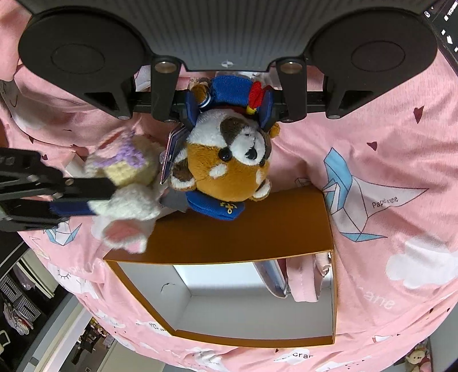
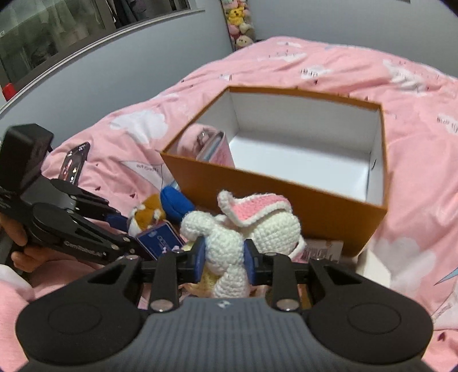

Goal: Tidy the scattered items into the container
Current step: 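Grasp the white crocheted bunny with the right gripper while the left gripper holds the plush, then lift the bunny with the right gripper while the left gripper holds the red panda plush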

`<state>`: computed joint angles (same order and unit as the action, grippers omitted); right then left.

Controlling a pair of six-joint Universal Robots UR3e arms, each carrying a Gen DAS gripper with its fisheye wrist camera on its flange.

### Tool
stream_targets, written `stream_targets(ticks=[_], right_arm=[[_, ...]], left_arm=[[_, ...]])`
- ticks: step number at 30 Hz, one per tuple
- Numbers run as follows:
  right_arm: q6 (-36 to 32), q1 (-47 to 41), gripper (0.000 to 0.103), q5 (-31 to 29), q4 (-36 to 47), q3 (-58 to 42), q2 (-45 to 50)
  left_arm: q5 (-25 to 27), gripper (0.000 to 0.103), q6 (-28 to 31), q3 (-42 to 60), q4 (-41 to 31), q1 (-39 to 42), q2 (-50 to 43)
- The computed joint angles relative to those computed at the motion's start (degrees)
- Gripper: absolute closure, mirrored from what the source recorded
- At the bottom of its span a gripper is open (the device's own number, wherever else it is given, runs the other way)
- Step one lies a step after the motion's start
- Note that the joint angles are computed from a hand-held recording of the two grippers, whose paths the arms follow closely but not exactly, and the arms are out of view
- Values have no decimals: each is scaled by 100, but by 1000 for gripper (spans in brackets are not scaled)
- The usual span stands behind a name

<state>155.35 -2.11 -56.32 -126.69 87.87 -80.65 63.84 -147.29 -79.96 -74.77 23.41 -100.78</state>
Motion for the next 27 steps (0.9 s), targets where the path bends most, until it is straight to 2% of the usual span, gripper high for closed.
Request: stream_targets(ticks=[6,9,14,18,21,23,25,27], right_arm=[[-136,57,69,-796,120,190,41],[-153,-41,67,-928,287,314,-87],[-115,2,61,-1500,464,493,-357],[195,89,61,-1629,340,607,-556],[438,156,61,-1452,173,634,-740],[458,309,55,-1355,97,566,-748],[519,661,37,-1666,-59,411,-566],[650,1065,36,-2216,-314,264,-275]], left_arm=[[2,54,32,-14,12,-12,-6],[10,54,42,-27,16,-25,-7],[39,54,66,-39,40,-66,-28],[67,54,65,-87,82,-90,-8],[82,54,57,-98,93,-100,2],[97,54,49,-96,106,-116,-1],[109,53,48,-118,129,-125,18],[108,54,46,-120,127,-125,20]])
